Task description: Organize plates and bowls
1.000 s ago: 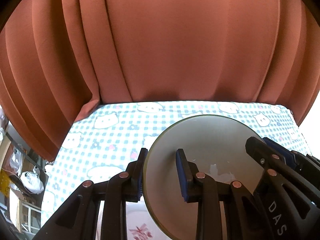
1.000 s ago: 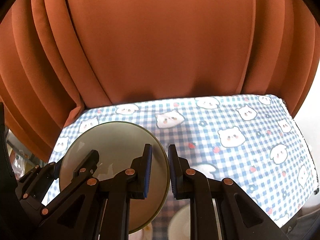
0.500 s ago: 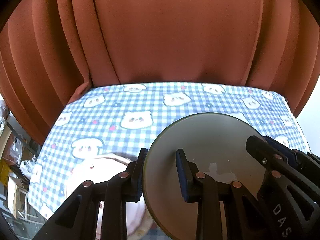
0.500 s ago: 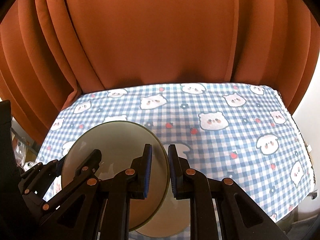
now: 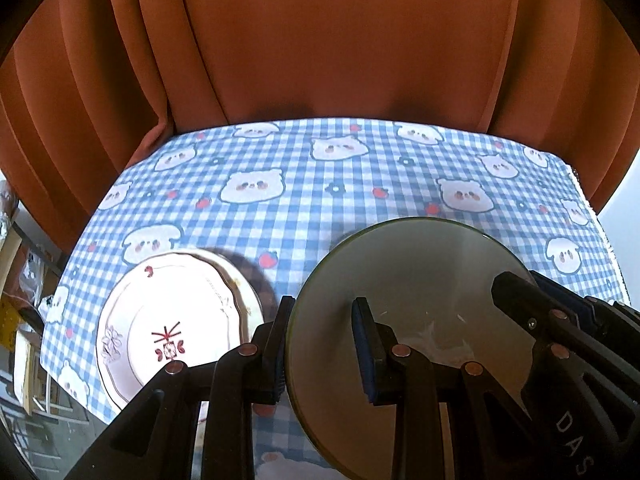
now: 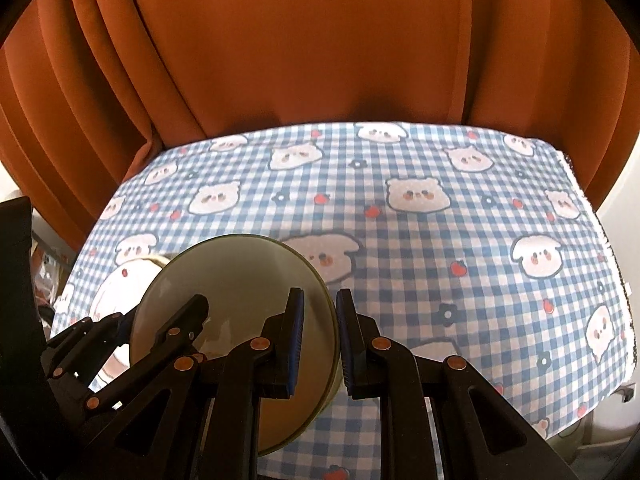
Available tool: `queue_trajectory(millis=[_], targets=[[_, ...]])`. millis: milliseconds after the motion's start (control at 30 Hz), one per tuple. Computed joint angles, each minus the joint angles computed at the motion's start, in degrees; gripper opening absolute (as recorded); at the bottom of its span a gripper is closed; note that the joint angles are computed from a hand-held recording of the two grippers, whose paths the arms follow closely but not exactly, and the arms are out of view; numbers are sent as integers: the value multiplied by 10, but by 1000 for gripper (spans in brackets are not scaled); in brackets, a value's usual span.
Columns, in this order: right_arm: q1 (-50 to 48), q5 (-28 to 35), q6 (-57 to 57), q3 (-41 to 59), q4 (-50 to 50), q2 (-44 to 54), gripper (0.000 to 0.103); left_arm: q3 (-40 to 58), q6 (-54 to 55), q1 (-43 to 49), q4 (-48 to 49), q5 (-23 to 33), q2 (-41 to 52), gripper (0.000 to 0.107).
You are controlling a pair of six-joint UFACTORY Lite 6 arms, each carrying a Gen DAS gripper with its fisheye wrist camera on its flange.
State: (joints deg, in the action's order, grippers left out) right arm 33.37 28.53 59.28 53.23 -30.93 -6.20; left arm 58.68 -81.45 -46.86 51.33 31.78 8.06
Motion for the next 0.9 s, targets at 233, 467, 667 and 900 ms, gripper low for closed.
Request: queue_trajectory(millis=[233,467,667,900], targets=[[-26,-34,-83,-17,64,11,20,0,-7,-1,-23,5,24,27],[-45,-65,-170,-14,133,46,20,10,-8,3,-39,13,48,27],[-60,-82,-225,-8,171,69,20,28,-3,6,-54,13,75,27],[-74,-95,-266,-4,189,81,20,47,1,8,-57,19,96,27]])
